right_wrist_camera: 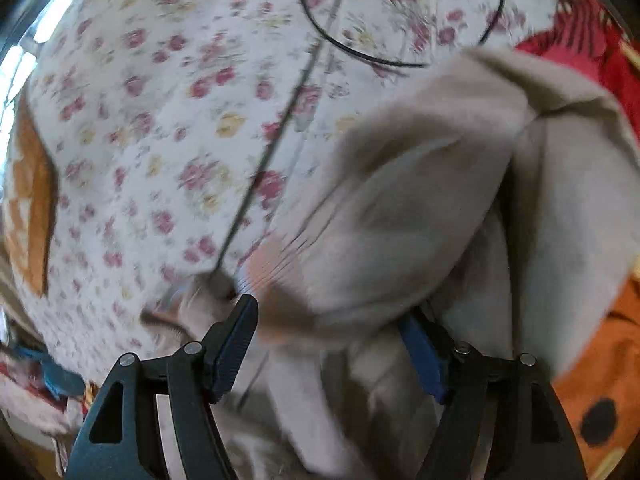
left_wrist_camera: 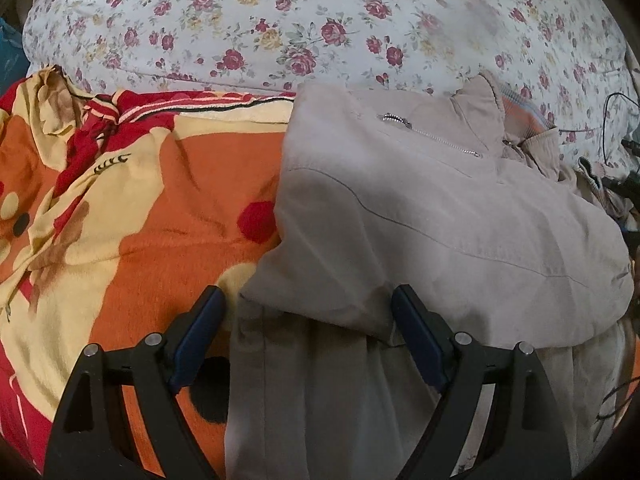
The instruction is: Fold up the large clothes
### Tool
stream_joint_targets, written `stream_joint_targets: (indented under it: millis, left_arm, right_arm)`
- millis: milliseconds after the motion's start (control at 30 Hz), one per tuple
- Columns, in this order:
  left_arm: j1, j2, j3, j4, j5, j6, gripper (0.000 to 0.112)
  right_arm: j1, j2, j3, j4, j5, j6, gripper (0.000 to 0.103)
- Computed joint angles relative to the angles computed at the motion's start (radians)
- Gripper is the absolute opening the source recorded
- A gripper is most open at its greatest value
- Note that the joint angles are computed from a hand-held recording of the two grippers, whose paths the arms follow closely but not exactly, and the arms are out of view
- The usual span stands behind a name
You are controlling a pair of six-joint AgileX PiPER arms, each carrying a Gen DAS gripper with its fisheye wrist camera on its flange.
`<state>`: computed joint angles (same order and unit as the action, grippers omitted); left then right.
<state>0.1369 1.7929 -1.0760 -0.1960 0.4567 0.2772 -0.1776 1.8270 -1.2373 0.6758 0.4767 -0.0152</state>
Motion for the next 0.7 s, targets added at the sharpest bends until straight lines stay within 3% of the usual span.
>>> stream_joint_targets:
  millis: [33,67,167,233,400,500,567,633,700]
  left_arm:
    - [0.001,0.001,-0.004,-0.002,0.005,0.001,0.086]
    - [0.006,0.001,-0.008,-0.012,0.013,0.009,0.086]
    - [0.02,-0.005,-0.017,-0.017,0.032,0.001,0.086]
    - [0.033,-0.016,-0.018,-0.023,0.04,-0.012,0.086]
    - [0.085,-0.07,0.009,-0.156,0.024,0.073,0.086]
    - [0.117,-0.082,0.012,-0.25,0.037,0.153,0.086]
    - [0.146,-0.09,0.015,-0.331,0.058,0.224,0.086]
    - [0.169,-0.097,0.015,-0.386,0.077,0.271,0.086]
    - [0.203,-0.109,0.012,-0.437,0.107,0.311,0.086]
  right_arm:
    - [-0.011,0.012,-0.003,0.04,-0.003,-0.032,0.037]
    - [-0.024,0.006,0.009,0.106,-0.009,-0.105,0.011]
    - [-0.055,-0.07,0.05,0.204,0.003,-0.25,0.01]
    - [-0.098,-0.175,0.075,0.282,0.101,-0.386,0.009]
    - [-0.174,-0.437,0.076,0.358,0.335,-0.519,0.009]
    - [-0.157,-0.514,0.054,0.467,0.415,-0.526,0.009]
    - [-0.089,-0.541,0.061,0.513,0.387,-0.517,0.009]
    - [0.042,-0.542,0.06,0.518,0.302,-0.505,0.009]
    - [0.165,-0.482,0.017,0.497,0.259,-0.491,0.01]
